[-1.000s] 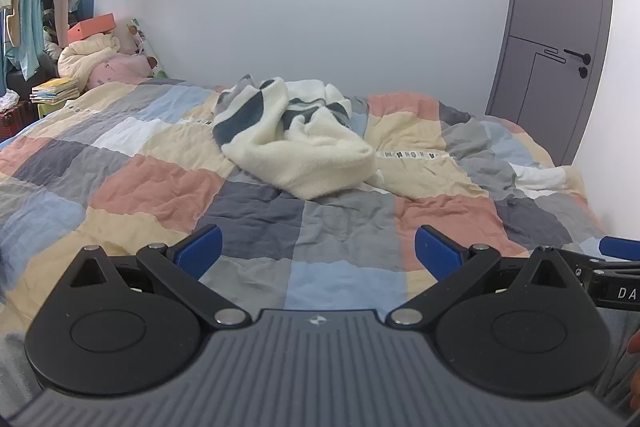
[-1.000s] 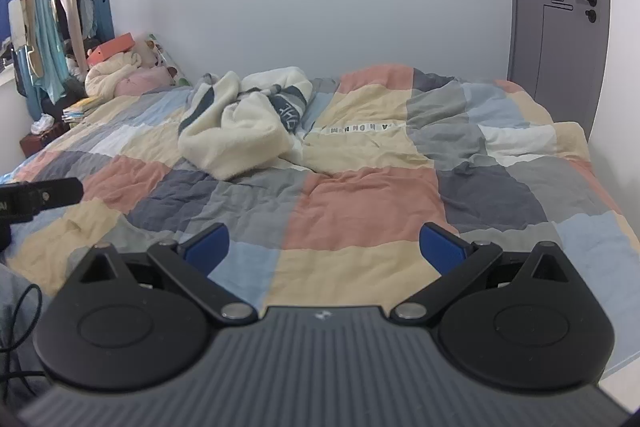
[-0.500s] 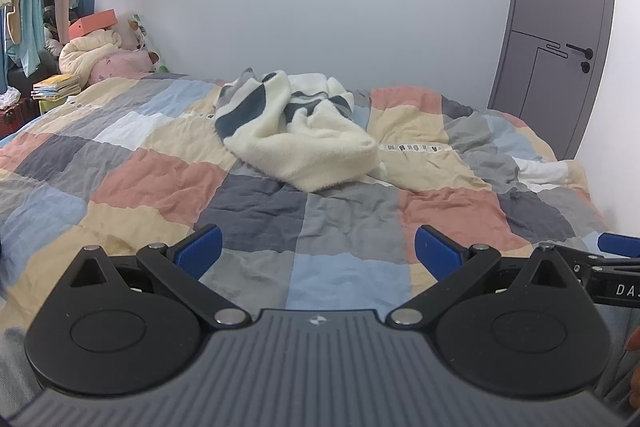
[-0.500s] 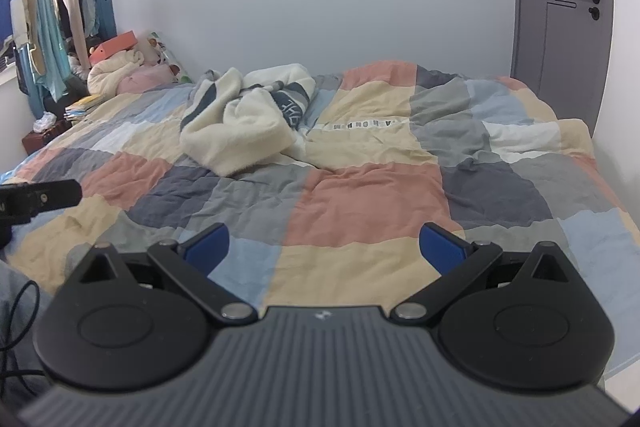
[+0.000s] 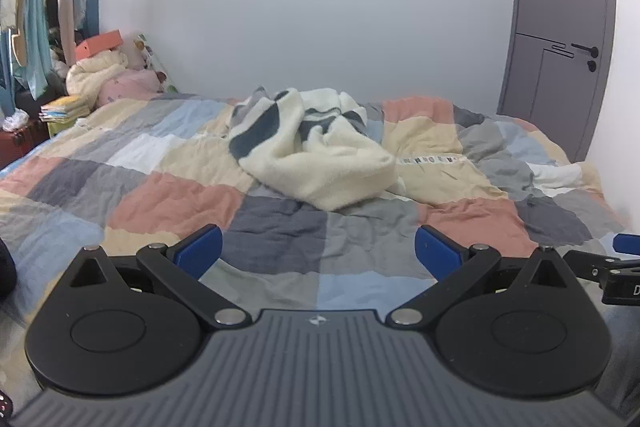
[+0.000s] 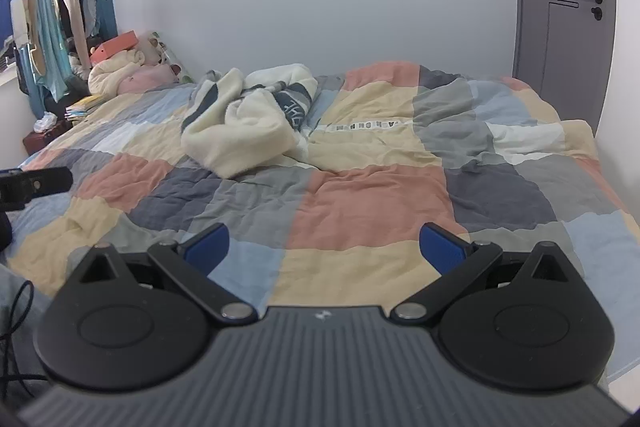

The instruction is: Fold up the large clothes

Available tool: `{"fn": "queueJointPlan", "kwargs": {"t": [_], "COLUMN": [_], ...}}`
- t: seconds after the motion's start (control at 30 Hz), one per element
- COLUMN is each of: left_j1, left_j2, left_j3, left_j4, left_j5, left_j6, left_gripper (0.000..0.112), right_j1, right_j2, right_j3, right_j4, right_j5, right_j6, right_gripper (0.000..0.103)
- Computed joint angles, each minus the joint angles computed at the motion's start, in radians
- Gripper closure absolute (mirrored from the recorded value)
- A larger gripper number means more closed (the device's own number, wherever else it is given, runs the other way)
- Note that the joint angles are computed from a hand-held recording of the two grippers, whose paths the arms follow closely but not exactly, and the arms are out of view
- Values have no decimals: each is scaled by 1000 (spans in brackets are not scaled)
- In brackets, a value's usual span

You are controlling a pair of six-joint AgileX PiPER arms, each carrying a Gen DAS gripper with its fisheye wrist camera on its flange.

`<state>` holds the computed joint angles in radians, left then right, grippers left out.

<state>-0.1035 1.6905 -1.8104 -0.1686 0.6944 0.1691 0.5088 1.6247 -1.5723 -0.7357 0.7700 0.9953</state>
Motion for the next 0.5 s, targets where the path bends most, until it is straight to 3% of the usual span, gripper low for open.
{"fn": "queueJointPlan", "kwargs": {"t": [0.3, 0.5], "left_j1": [29, 32], "left_j2": [41, 142], "left_j3": [-56, -188], "left_j4": [-26, -5], "left_j5": [-2, -16], "left_j6": [-7, -23], "left_gripper": [9, 9], "right_j1": [-8, -37], "right_j2": [18, 104], "right_j3": [-27, -128], "right_j4": [24, 7], "right_j5": [-14, -25], "right_j6": [-23, -54], "right_gripper": [0, 0]}}
